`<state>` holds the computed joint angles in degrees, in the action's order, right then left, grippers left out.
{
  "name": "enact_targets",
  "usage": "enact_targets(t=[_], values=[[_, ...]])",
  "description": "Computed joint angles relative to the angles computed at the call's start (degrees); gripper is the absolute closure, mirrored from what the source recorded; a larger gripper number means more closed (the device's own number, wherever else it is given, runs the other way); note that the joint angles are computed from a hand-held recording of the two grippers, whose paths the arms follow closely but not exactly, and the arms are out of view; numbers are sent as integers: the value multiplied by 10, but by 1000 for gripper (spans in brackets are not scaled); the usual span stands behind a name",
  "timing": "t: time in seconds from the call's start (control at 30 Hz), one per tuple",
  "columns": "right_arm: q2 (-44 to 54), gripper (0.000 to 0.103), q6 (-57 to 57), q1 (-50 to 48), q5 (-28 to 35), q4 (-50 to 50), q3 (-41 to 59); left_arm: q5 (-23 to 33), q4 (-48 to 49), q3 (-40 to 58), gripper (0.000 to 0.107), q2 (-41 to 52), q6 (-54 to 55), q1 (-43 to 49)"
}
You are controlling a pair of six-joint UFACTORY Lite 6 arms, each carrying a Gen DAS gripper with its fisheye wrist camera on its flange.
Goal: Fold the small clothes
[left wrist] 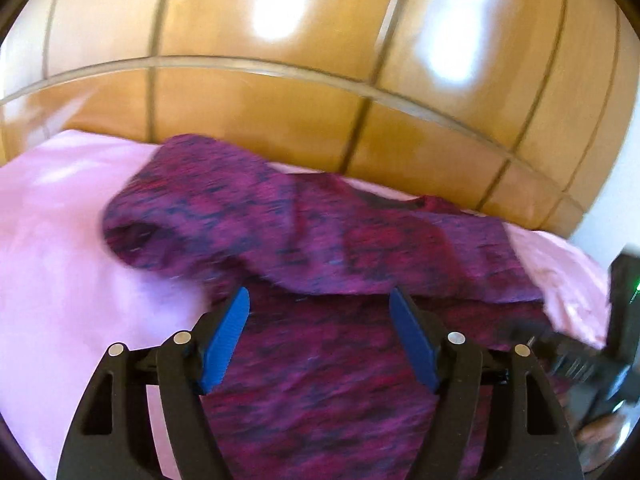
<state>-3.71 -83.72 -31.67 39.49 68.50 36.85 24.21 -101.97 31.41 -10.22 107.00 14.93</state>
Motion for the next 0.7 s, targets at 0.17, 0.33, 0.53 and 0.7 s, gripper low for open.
enact_targets(t=[0.17,0.33,0.53,0.7], values=[[71,32,79,132,-37,38,84,-45,-56,22,35,58,21,26],[132,76,143,255,-138,7,153,-72,-45,81,35,136,-49,53],[7,94,117,227,-136,-3,122,-98,-46,143,35,203,-86,40],[-51,94,72,131,-84,13,134,-156,-86,206,35,251,-88,-4]])
